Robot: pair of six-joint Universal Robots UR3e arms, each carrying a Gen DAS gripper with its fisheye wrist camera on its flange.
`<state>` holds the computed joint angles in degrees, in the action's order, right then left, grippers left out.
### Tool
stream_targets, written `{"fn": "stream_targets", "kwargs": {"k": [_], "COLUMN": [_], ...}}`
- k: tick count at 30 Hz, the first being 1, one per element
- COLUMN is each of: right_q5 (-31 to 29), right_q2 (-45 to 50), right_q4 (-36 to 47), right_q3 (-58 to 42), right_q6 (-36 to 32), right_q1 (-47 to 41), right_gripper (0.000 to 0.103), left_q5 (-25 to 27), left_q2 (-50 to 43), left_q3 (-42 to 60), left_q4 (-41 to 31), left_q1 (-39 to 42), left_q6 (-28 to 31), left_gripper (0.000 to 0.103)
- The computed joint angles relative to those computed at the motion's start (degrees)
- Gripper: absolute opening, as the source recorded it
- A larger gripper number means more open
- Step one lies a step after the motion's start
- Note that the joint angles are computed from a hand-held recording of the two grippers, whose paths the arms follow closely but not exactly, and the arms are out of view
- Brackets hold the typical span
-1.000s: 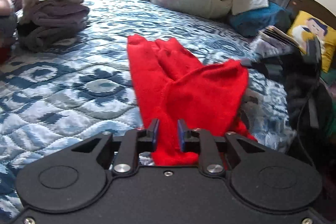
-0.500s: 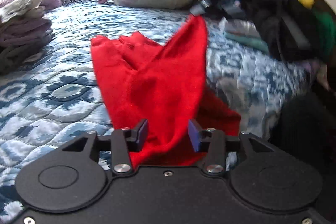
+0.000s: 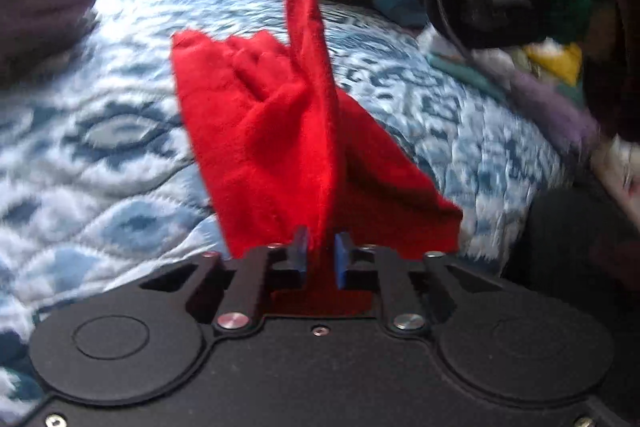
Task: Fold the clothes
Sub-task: 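Fold the held side onto the sweater body and open the right gripper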
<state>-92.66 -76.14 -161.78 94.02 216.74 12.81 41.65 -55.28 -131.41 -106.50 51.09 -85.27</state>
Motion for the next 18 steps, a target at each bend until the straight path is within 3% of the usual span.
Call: {"fn": "stream_targets", "kwargs": {"k": [6, 13, 18], "right_q5": [-1.7, -2.0, -1.5], "right_q2": [11.8, 23.0, 27.2], "right_q4": [9.1, 18.7, 19.4], "right_q3": [-16.1, -30.9, -34.5], "right_q6": [-2.7, -6.3, -6.4], "right_q1": [2.8, 4.5, 4.9], "right_gripper": [0.005, 0.005, 0.005], "left_q5": [1.1, 2.0, 2.1], "left_q2": [-14.9, -19.1, -20.4], "left_q3": [6.7, 8.4, 8.9], "left_q4": [-0.4, 0.8, 1.3], "left_q1": [-1.2, -2.8, -3.3], "left_q6": [-8.6, -11.8, -13.2], "left_gripper": [0.007, 0.007, 0.007]}}
